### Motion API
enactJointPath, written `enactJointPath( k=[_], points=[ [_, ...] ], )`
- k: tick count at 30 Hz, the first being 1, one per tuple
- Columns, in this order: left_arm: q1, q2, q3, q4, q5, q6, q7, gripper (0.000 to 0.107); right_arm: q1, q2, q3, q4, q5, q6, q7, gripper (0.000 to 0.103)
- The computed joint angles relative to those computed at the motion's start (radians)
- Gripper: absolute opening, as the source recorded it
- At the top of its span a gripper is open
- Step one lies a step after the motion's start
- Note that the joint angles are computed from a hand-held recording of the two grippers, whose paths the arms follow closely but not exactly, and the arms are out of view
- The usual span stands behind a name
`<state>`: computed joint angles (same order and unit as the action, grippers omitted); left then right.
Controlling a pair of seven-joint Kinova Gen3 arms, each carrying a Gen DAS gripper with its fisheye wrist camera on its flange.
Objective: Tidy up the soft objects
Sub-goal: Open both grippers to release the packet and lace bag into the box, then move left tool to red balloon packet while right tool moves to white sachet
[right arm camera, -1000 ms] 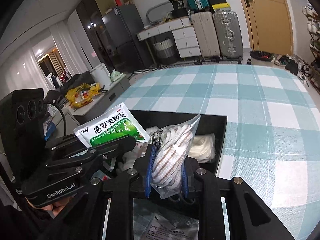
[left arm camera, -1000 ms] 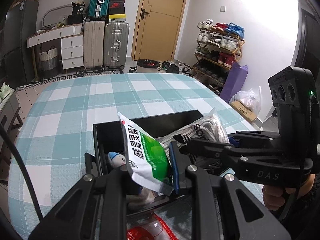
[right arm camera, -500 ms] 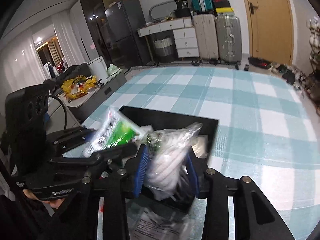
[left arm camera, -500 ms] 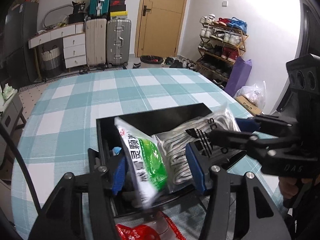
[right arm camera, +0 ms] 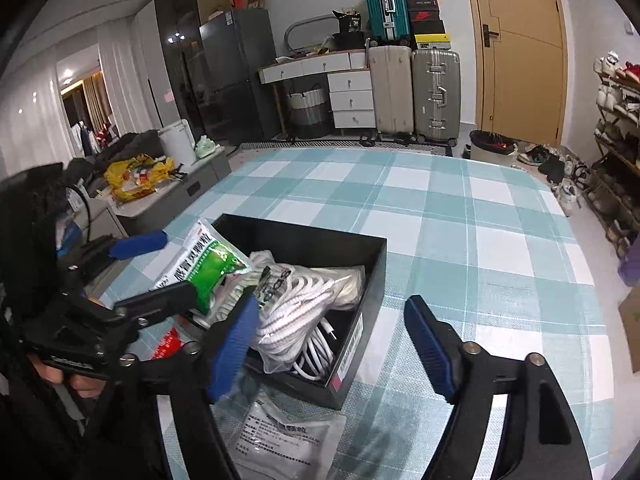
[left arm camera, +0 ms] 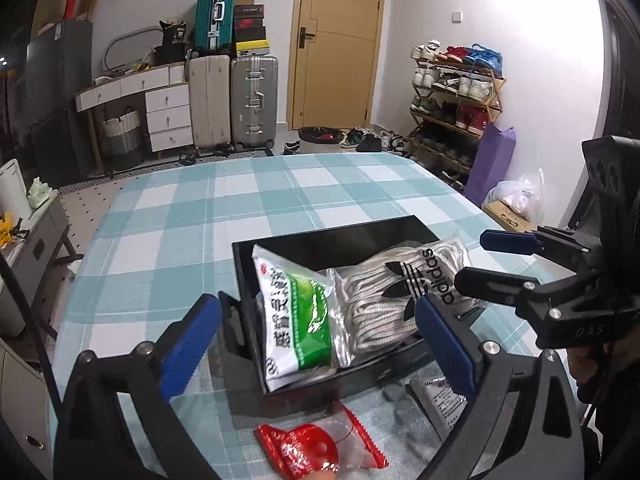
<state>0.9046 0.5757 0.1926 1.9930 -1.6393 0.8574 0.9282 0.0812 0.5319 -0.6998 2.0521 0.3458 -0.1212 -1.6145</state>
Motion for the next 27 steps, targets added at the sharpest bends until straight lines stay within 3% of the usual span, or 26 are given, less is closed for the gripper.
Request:
enactJointPath(
  k=[6,14,20,27],
  points=[
    [0.046,0.005,0.003,0.013,0.047,0.061,0.029,0.103,0.033,-0.015,-0.024,0.051,0.022,-0.055,-0.025,0.102],
    [0.121,0.019,0.001,0.007,0.144,0.146,0.057,0.103,0.024,-0.046,0.016,0.12,0.095,-0.106,-0.132,0.102],
    [0.153,0.036,-0.017,-0.006,0.188,0.149,0.058,0.103,-0.085,-0.091,0.145,0.187,0.094,-0.165,-0.168,0.102],
    [0.166,0.039,-0.028,-0.001,0.197,0.136,0.084,0.103,-0.106,-0.1,0.167,0.197,0.199,-0.134,-0.255,0.102]
  ],
)
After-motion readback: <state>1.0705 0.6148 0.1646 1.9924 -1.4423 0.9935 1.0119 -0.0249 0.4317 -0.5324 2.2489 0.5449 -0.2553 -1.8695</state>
